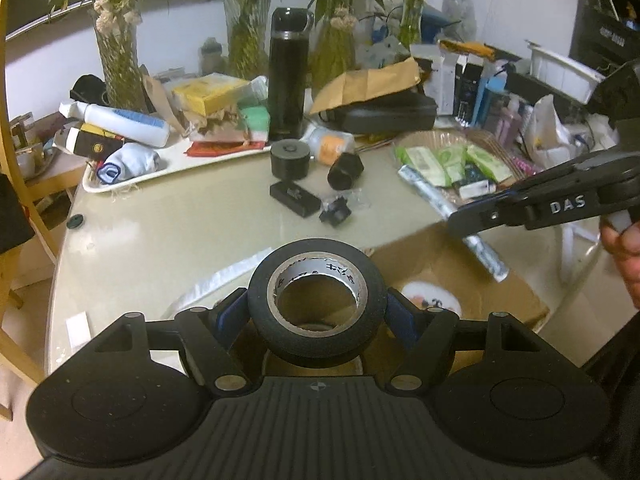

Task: Organize rigid objects
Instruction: 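Carry the tape roll and grey strip over the cardboard box and open both grippers, then move both grippers back over the table toward the small black objects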

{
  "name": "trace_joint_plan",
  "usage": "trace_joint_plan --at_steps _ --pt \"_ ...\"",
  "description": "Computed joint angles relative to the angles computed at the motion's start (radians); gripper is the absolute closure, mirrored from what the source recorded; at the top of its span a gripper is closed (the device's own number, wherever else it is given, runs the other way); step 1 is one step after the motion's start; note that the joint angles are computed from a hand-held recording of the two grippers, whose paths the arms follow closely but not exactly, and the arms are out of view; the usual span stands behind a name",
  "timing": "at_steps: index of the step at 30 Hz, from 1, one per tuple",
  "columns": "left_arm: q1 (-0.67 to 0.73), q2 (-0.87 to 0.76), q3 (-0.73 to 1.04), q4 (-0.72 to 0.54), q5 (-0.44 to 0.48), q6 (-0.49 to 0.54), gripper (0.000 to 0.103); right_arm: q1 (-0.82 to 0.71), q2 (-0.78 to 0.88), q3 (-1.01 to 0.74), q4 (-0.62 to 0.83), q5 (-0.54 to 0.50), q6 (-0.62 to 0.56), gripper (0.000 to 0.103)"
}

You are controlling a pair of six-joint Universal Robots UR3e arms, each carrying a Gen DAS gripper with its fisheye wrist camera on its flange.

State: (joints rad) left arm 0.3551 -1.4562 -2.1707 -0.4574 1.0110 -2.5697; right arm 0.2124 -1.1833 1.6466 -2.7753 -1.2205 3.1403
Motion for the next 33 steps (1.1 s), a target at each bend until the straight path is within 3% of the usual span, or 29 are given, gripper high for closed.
trace_joint_plan --at_steps 4,8,11,23,24,28,33 --pt "-0.023 -0.003 0.003 -0.012 0.041 0.015 0.030 -0.004 -0.031 0.040 0.002 -0.003 0.007 0.086" --pt "-0.009 0.014 -0.032 0.045 0.022 -0.005 0.029 -0.003 -0.051 0.071 0.009 -0.013 0.017 0.086" --pt "0.004 0.025 -0.053 0.086 0.007 -0.031 0.021 -0.002 -0.061 0.084 0.014 -0.020 0.022 0.086" --pt "0.008 -0.010 -0.048 0.157 0.017 -0.106 0.021 0.000 -0.080 0.099 0.064 -0.036 0.036 0.085" --pt "0.008 -0.013 -0.046 0.158 0.018 -0.110 0.021 0.001 -0.078 0.102 0.059 -0.038 0.040 0.079" --pt "0.003 -0.019 -0.044 0.171 0.025 -0.120 0.021 0.007 -0.073 0.106 0.019 -0.053 0.051 0.025" --pt "-0.018 -0.046 -0.024 0.174 0.070 -0.137 0.021 0.016 -0.061 0.094 -0.008 -0.083 0.064 0.006"
